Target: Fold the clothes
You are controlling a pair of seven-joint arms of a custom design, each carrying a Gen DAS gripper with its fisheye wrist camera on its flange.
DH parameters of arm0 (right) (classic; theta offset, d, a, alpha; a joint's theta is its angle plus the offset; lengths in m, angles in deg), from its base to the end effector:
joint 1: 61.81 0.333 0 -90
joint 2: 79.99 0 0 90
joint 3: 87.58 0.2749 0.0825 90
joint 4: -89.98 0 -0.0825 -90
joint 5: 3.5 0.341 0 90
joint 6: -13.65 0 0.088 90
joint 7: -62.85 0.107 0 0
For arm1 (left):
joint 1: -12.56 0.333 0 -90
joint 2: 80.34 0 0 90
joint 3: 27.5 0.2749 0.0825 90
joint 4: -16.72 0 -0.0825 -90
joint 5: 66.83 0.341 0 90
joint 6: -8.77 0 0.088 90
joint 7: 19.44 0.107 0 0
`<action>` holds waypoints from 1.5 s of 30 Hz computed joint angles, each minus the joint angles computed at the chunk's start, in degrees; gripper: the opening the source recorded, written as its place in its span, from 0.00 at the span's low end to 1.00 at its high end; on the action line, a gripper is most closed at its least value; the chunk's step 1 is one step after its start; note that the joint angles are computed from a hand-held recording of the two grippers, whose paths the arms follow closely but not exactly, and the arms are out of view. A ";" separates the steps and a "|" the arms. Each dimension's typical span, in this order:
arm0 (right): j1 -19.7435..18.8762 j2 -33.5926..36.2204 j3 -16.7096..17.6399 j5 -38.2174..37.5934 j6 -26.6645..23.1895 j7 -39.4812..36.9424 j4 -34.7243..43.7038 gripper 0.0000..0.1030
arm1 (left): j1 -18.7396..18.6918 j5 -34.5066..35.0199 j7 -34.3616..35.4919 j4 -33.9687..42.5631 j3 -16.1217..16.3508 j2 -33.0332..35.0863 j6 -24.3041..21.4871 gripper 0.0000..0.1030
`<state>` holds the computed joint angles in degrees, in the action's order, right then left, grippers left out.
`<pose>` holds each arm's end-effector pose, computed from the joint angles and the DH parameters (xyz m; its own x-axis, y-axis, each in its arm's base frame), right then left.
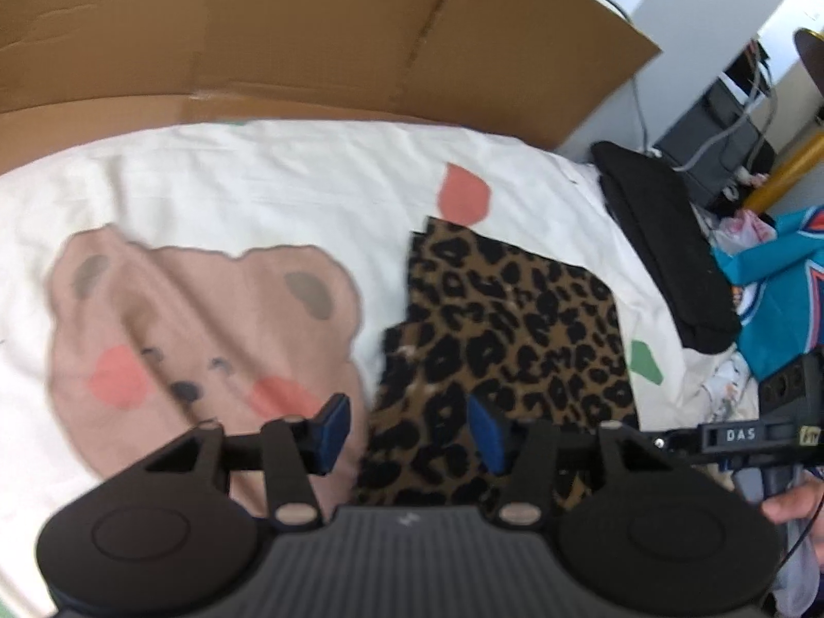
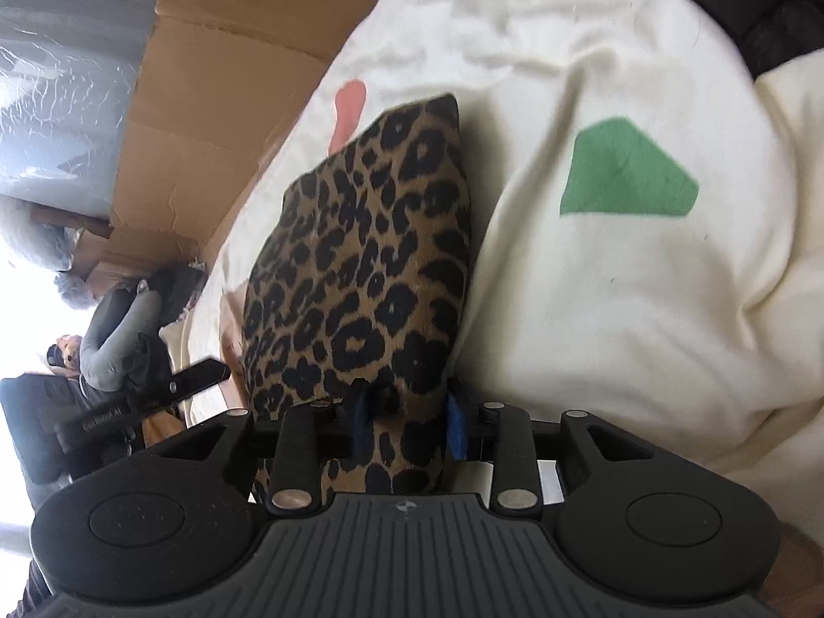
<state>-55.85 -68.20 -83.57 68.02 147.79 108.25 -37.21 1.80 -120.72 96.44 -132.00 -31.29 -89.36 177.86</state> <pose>0.4994 0.1028 0.2755 0.0560 -0.6796 -0.7315 -0.9850 0.0820 -0.1516 0.4300 -0.0561 0.3435 0.0781 -0.9295 0.3606 -0.8648 -0.2431 -0.4394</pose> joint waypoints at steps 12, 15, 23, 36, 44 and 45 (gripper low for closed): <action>-0.51 -0.46 -0.60 5.55 -1.44 -2.13 -0.12 0.25 | 4.18 -15.93 11.32 4.95 -1.98 6.65 -4.45 0.53; -0.51 1.40 -0.27 6.62 -1.65 -1.71 0.66 0.25 | 5.42 -19.43 13.90 6.03 -2.29 7.31 -6.80 0.51; -0.87 3.47 0.65 7.58 -1.84 -1.61 2.24 0.09 | 7.56 -22.29 16.31 7.87 -3.36 9.22 -9.73 0.51; -1.14 2.16 -0.13 3.15 -0.19 -1.70 5.57 0.06 | 7.54 -26.72 14.60 6.14 -3.56 7.29 -11.65 0.33; -2.09 4.64 0.47 -0.56 0.14 0.42 8.46 0.11 | 6.64 -25.04 16.01 6.45 -3.97 7.48 -8.64 0.55; -2.31 4.66 0.57 -0.46 0.01 0.50 8.30 0.16 | 6.70 -24.58 15.66 6.76 -3.83 7.78 -9.14 0.57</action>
<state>-58.17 -63.54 -83.00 67.56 147.80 108.75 -28.91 8.50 -145.30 112.11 -125.24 -35.12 -81.58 168.72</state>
